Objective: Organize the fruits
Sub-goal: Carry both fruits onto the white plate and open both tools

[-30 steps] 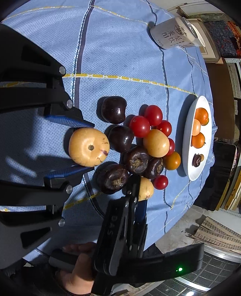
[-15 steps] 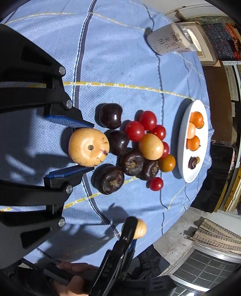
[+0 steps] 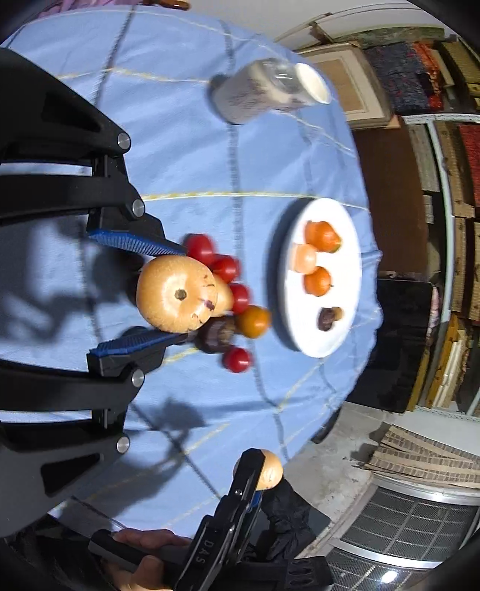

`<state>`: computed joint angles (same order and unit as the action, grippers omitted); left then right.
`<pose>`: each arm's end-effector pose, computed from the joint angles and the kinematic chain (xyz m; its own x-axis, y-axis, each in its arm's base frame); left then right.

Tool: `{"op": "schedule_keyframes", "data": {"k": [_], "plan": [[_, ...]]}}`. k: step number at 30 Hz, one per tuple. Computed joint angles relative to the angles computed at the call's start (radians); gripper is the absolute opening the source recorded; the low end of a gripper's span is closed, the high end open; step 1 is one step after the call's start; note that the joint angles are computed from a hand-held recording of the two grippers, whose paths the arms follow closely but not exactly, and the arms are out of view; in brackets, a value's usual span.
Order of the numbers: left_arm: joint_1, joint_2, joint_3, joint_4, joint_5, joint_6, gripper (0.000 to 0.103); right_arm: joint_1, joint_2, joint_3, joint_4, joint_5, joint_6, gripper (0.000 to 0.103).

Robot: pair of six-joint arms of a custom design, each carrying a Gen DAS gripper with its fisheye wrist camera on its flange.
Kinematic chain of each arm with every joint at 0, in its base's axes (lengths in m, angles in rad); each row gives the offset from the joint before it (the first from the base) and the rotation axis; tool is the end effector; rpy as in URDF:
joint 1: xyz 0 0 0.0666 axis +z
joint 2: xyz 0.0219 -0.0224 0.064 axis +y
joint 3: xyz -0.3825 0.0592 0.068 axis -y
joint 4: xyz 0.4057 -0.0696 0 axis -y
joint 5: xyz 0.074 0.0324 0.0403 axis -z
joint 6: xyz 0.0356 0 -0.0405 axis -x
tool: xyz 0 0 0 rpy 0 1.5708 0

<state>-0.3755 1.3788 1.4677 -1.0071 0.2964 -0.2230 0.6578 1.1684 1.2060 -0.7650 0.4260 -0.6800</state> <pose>0.4474 -0.1880 0.4691 -0.6068 0.4666 -0.6435 0.6665 0.7398 -0.0920 0.3412 0.2445 0.4535 -0.6056 0.2557 -0.7535 0.0879 0.9627 0.2560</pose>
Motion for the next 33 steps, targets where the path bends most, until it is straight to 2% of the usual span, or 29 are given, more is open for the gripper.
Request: {"op": "schedule_keyframes", "data": {"k": [5,11,14,20,26,29,31,33], "plan": [[-0.018,0.091,0.137,0.014,-0.033,0.001,0.038,-0.062,0.047,0.076,0.014,-0.014,0.075,0.041],[-0.036,0.253,0.336,-0.017,-0.05,0.051,0.038,-0.151,0.141,0.163,0.034,-0.061,0.132,0.041],[-0.049,0.339,0.429,-0.026,-0.082,0.06,0.038,-0.187,0.196,0.203,0.032,-0.089,0.147,0.041],[-0.055,0.521,0.621,-0.102,-0.148,0.094,0.038,-0.238,0.309,0.271,0.013,-0.14,0.169,0.041],[-0.044,0.605,0.691,-0.133,-0.17,0.126,0.038,-0.268,0.405,0.332,-0.027,-0.165,0.169,0.041],[-0.046,0.621,0.707,-0.112,-0.182,0.121,0.038,-0.275,0.436,0.348,-0.036,-0.166,0.167,0.042],[-0.045,0.652,0.752,-0.138,-0.168,0.13,0.039,-0.278,0.45,0.355,-0.038,-0.159,0.159,0.042],[-0.043,0.658,0.76,-0.118,-0.175,0.161,0.048,-0.278,0.442,0.343,-0.021,-0.155,0.148,0.048]]}}
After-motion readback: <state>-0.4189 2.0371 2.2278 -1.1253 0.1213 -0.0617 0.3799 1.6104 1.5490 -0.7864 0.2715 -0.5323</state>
